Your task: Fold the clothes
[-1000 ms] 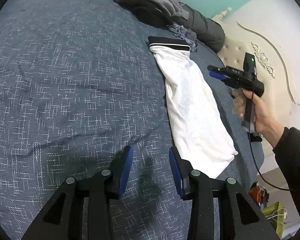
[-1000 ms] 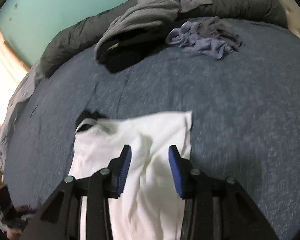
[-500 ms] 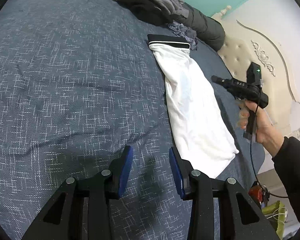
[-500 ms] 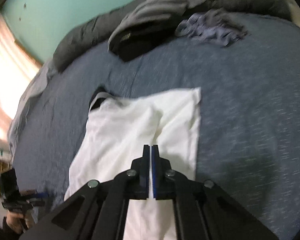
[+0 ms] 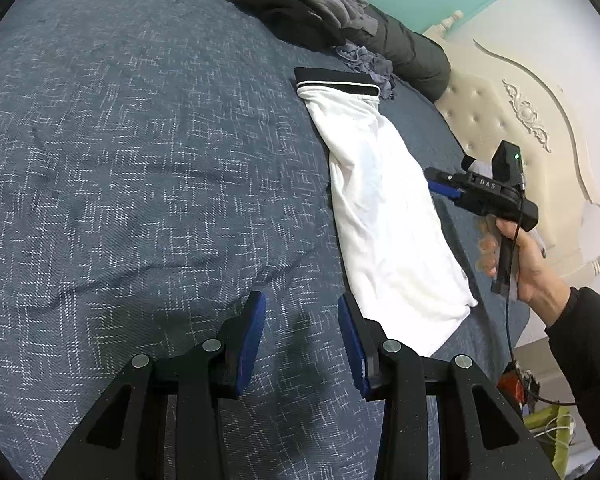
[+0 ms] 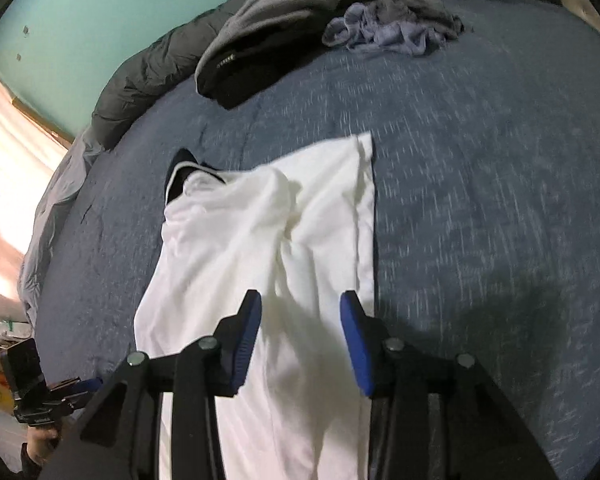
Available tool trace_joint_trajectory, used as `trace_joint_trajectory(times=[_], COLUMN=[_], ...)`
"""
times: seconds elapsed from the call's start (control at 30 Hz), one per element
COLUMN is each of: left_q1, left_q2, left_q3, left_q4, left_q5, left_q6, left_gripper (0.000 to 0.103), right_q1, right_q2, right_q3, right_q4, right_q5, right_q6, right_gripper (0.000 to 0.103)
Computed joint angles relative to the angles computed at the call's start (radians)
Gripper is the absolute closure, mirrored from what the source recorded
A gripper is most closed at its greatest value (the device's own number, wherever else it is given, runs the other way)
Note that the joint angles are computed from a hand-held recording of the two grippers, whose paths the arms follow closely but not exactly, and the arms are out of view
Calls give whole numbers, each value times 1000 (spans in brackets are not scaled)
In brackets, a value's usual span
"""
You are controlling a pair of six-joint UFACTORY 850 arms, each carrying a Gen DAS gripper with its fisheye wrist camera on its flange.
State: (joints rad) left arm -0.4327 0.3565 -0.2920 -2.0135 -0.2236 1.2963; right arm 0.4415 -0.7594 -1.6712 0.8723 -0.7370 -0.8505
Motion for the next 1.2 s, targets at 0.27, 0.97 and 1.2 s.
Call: trace_joint_trajectory(times=[0.27, 0.97, 1.2], left_q1=[-6, -9, -27], left_q2=[-2, -1, -13], left_q3=[-1, -3, -12], left_q4=[-5, -1, -33], left_q5=[5, 10, -1], left_q6=[1, -4, 11], left_gripper=[62, 62, 61], right_q1=[-12, 7, -46], right_q2=[37, 30, 87], right_q3=[52, 49, 115], right_q4=[71, -154, 12], right_q5=[30, 252, 102], right_q6=[-87, 155, 46], right_gripper=[102, 102, 76])
